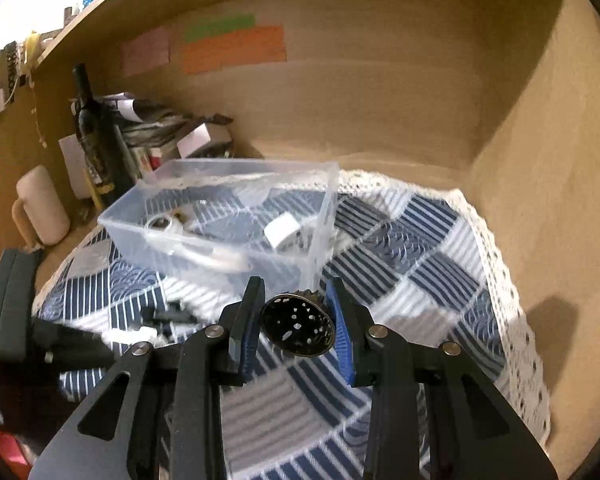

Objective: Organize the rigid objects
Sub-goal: 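Grasp the silver metal tube with the left gripper while the right releases the mesh ball into the box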

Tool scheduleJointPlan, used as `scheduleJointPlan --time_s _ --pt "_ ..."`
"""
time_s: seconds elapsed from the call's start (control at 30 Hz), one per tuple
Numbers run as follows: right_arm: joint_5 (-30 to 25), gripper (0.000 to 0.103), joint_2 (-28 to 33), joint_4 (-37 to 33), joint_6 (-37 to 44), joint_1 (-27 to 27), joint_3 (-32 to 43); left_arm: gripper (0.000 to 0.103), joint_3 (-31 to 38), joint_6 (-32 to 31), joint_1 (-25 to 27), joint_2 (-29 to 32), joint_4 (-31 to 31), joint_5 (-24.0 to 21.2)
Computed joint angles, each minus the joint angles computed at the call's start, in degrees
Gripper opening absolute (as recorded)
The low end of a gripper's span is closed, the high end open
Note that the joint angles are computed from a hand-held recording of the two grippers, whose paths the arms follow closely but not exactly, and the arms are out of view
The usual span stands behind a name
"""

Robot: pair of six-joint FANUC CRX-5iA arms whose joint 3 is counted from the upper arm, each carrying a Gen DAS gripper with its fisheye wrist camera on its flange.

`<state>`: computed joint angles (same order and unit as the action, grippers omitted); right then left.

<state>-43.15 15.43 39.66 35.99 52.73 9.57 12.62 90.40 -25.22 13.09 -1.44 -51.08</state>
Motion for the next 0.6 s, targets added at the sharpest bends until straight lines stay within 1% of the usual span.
scheduleJointPlan --time_s 0.2,0.4,0.47,0.53,0.6 --pt "-1.3 0.029 5.4 -2.9 6.6 -1.3 8.8 0.015 -2.6 3.3 2.0 -2.9 0.3 2.2" --pt "-5.3 0.029 12.4 -8.1 14.2 -2.1 20.0 0.015 -3.0 6.2 4.7 -5.7 -0.7 4.9" --pt "-6.9 0.029 14.5 -10.5 17.0 -2.4 23.6 0.015 -2.5 6.8 5.9 -6.5 -0.9 5.6" --pt "-8.5 0.029 16.5 -12.9 19.6 -2.6 27.0 0.015 -0.8 7.9 6.5 -6.3 -2.0 5.5" --pt "-10.0 0.029 18.1 -14.4 21.7 -2.8 29.8 0.015 0.6 7.8 7.8 -5.9 -1.6 6.1"
